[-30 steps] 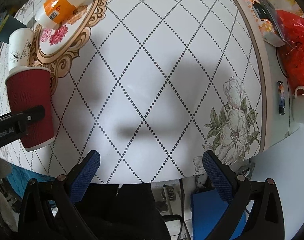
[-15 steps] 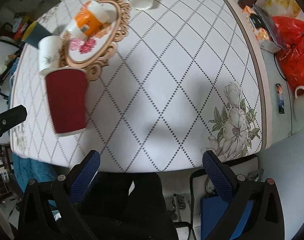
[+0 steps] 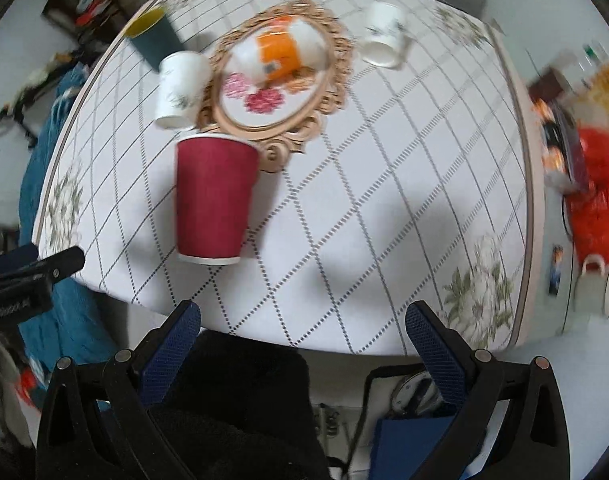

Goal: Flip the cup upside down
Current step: 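Lift the red cup with the left gripper, carry it, set it down upright, then grasp the red cup around its body with the right gripper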

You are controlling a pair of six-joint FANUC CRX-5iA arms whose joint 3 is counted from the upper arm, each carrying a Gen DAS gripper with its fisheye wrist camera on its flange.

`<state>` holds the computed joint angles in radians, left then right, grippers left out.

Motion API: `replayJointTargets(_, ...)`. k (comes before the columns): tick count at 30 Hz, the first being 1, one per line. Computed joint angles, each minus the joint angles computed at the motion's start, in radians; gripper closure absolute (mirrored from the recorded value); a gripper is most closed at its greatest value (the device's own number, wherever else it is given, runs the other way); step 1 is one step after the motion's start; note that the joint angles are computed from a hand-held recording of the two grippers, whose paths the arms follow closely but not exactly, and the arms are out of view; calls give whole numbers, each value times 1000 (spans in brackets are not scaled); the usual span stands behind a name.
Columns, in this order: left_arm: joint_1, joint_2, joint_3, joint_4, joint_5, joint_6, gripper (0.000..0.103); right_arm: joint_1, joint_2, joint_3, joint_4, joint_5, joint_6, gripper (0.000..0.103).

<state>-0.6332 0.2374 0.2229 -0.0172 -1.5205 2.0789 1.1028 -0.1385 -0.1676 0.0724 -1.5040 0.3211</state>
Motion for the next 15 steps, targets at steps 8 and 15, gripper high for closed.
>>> replayJointTargets(8, 91, -44, -118, 34, 52, -8, 13, -30, 213, 193, 14, -93, 296, 0)
replayJointTargets(15, 136, -61, -158, 61, 87, -52, 13, -18, 351, 320, 91, -190, 573, 0)
